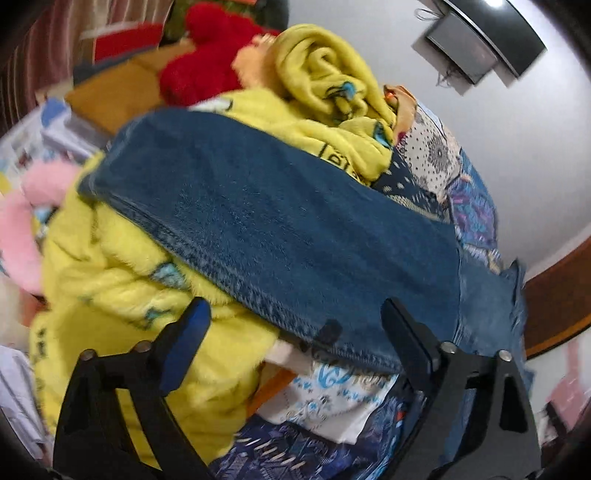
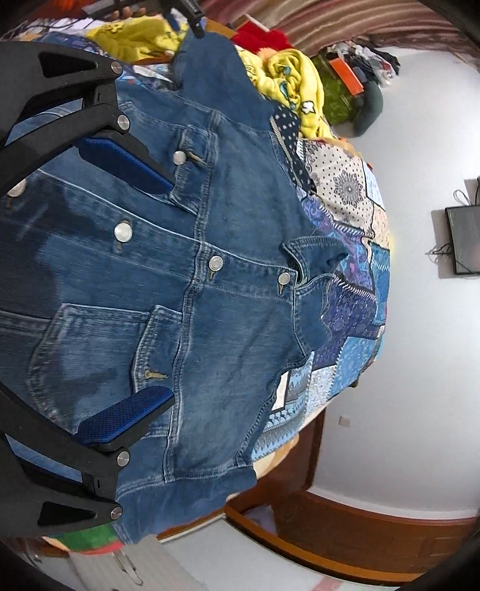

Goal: Fold large clothes

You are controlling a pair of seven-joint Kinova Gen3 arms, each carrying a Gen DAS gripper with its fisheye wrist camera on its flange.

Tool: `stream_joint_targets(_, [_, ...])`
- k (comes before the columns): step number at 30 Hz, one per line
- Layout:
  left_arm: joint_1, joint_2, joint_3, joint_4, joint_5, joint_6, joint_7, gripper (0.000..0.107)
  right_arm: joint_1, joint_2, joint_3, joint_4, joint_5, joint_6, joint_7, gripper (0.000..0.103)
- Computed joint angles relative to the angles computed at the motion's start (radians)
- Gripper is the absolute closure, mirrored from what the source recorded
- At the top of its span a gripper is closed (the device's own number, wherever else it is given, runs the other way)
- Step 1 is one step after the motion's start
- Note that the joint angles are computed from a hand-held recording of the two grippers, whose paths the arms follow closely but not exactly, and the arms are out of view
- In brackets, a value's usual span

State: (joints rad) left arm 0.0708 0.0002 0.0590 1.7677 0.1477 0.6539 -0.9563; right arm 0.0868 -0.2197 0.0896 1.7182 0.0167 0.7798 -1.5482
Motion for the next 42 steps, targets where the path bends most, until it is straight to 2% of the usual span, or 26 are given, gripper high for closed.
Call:
stream_joint_targets(2, [-0.066,0.009,0.030,0.013,0.081,-0.020,-0.044,0.017,-0.005,0.015,0.026,-0.015,-0.041,0.017,0.016,0.000])
stream_joint_targets(4, [-0.159,0.023,0.088,0.023,0.146,-0.032,-0.082,0.028,-0.004,0.025,0.047,-0.026,-0.083,0.034,0.034,0.000])
stream_joint_targets(6, [-0.242,0.038,0.159,0.016,0.148,-0.031,-0.059,0.034,0.001,0.034,0.055,-0.033,-0.108,0.046,0.046,0.000])
stream_joint_targets(8, [-0.260,0.052,0.186,0.002,0.094,-0.035,0.018,0.040,0.009,0.040,0.054,-0.040,-0.117,0.059,0.046,0.000])
stream_joint_targets(10, [-0.205,0.068,0.148,-0.028,0.013,-0.014,0.099,0.054,0.013,0.040,0.058,-0.045,-0.136,0.069,0.056,0.000])
stream_joint_targets(12, [-0.112,0.074,0.075,-0.067,-0.069,0.045,0.179,0.067,0.015,0.040,0.067,-0.051,-0.160,0.078,0.071,0.000])
stream_joint_targets(16, [0.073,0.073,-0.049,-0.151,-0.231,0.165,0.246,0.091,0.024,0.025,0.067,-0.050,-0.175,0.083,0.072,0.000])
stream_joint_targets(22, [0.351,0.085,-0.189,-0.326,-0.475,0.340,0.277,0.097,0.023,-0.007,0.099,-0.049,-0.221,0.093,0.106,0.000])
stream_joint_targets(24, [0.400,0.099,-0.171,-0.396,-0.557,0.388,0.281,0.097,0.025,-0.019,0.103,-0.045,-0.225,0.092,0.111,0.000])
stream_joint_targets(26, [0.380,0.107,-0.094,-0.453,-0.619,0.407,0.288,0.098,0.025,-0.029,0.115,-0.045,-0.235,0.097,0.121,0.000])
stream_joint_targets(30, [0.335,0.128,0.073,-0.574,-0.702,0.388,0.294,0.100,0.030,-0.050,0.134,-0.037,-0.245,0.091,0.131,0.000])
stream_joint_targets(34, [0.429,0.213,0.089,-0.735,-0.735,0.400,0.249,0.101,0.027,-0.066,0.162,-0.026,-0.250,0.081,0.164,0.000])
stream_joint_targets(38, [0.506,0.322,0.109,-0.892,-0.700,0.409,0.171,0.101,0.018,-0.071,0.214,-0.020,-0.289,0.091,0.220,0.000])
stream_joint_targets(42, [0.583,0.459,0.124,-1.064,-0.641,0.475,0.063,0.101,0.031,-0.076,0.257,-0.012,-0.314,0.101,0.272,0.000])
